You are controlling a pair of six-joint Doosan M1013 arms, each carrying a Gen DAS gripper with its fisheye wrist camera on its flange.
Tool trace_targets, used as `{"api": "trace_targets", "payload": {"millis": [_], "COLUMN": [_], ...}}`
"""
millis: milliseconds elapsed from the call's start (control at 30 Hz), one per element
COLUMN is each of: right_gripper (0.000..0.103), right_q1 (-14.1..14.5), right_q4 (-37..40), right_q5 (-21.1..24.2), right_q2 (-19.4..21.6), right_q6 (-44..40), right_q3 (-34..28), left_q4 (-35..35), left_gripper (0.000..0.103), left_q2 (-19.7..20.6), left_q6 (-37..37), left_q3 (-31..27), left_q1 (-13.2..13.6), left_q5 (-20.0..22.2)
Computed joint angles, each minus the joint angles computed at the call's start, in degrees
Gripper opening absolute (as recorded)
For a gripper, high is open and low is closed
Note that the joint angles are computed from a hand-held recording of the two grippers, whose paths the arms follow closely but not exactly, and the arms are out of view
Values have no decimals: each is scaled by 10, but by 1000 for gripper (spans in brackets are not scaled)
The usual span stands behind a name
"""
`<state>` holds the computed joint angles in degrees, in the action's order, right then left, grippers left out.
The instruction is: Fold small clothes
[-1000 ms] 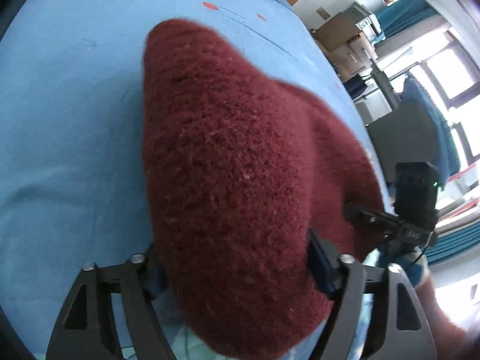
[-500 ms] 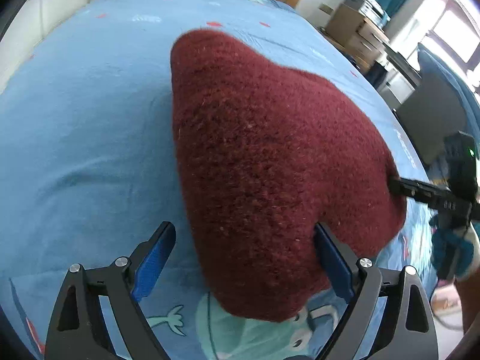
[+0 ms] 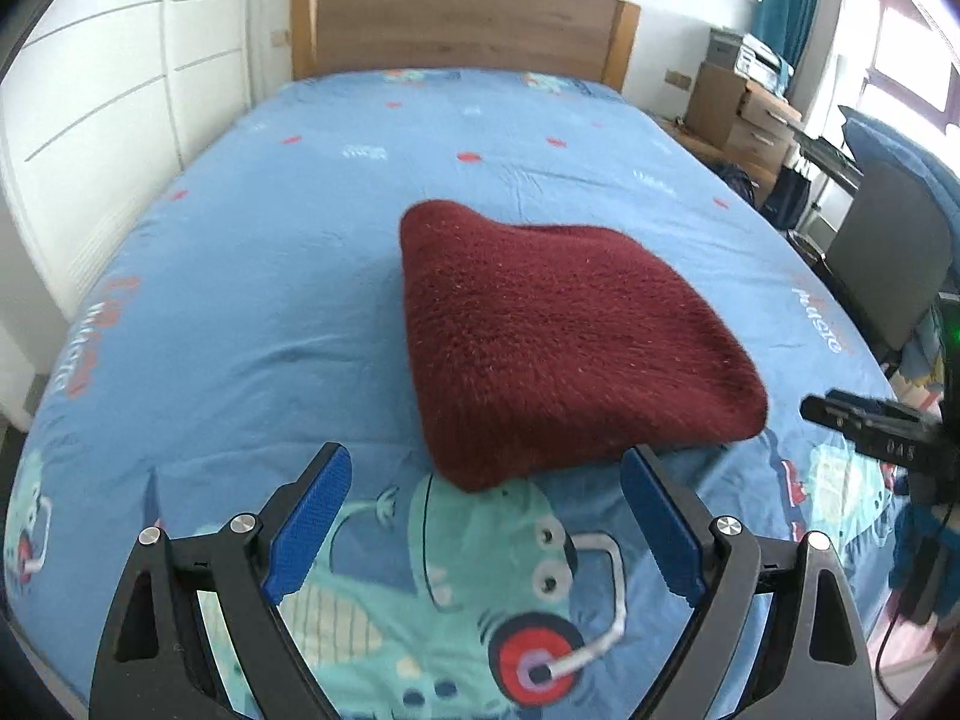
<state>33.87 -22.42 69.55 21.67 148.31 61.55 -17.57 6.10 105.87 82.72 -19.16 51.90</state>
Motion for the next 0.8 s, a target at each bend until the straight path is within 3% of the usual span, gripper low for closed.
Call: {"api": "trace_targets", "payload": {"millis": [167, 400, 567, 700, 800], "right_gripper": [66, 66, 78, 84, 94], "right_q1": [40, 88, 119, 141, 153], "right_q4": [-43, -104, -152, -184, -199], "right_q5": [19, 51, 75, 106, 120], "right_q2": [-17, -28, -30, -23, -20], "right_q6": [37, 86, 126, 131, 138], "right_q3": [8, 2, -5, -22, -28], "left_q4": [23, 60, 64, 66, 73], "left_gripper": [89, 90, 100, 102, 102], "left_q2": [-42, -62, -89, -101, -109], "left_q6": [-28, -75, -70, -68, -75], "left_q3": [42, 50, 78, 91, 101], "left_q1": [-7, -28, -27, -26, -27], "left_q5": [-32, -63, -87, -98, -110]}}
